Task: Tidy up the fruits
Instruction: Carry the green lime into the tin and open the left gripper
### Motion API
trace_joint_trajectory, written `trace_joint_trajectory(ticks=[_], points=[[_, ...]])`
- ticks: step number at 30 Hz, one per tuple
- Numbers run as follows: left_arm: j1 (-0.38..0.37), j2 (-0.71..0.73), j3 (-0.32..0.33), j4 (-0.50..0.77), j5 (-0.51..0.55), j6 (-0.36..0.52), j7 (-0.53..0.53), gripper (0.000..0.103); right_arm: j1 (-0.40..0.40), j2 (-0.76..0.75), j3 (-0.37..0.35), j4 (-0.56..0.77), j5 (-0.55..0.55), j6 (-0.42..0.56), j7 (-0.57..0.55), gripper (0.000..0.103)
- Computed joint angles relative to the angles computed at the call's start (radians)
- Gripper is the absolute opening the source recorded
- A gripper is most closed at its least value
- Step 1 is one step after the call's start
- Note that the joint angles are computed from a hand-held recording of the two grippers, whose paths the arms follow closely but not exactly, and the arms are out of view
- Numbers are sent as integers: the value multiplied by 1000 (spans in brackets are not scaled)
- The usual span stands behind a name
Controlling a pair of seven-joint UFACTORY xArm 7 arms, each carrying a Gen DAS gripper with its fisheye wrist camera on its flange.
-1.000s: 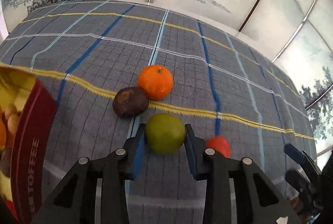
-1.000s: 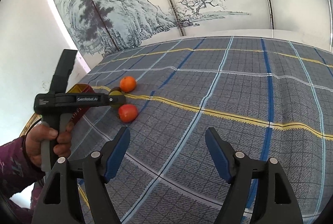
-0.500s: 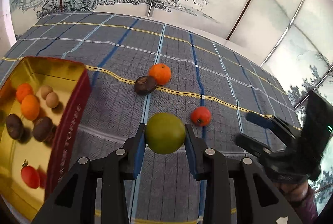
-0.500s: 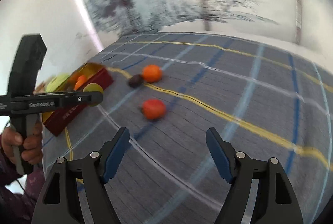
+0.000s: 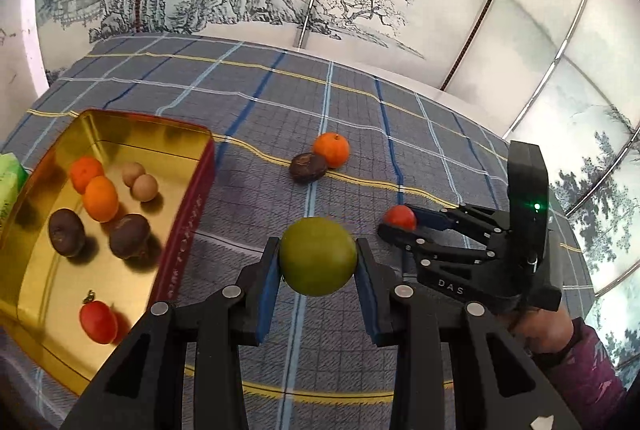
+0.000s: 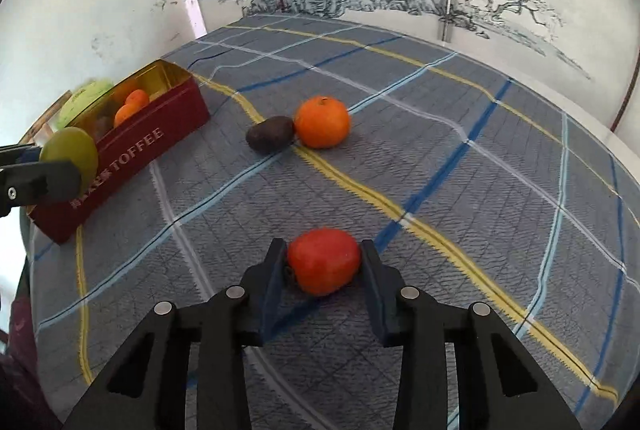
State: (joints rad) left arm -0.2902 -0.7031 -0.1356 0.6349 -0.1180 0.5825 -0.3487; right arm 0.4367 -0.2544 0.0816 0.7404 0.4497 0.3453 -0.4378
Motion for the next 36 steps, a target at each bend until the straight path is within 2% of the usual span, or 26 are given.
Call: trace_joint_trajectory(ticks=[6,18,28,36], points=[[30,-55,-12,-24,37,16,-11,31,-5,-21,8,-26,-22,-29,59,37],[87,-185,-17,-90,106,44,-4,31,-10,-1,4,-14,-44,-40,103,37],[129,-266,21,-151,114,70,11,31,-30,10,21,-7,-107,-39,157,37],[179,-309,37,-188,126,94,20,31,-25,17,15,-3,-109,-41,163,37]])
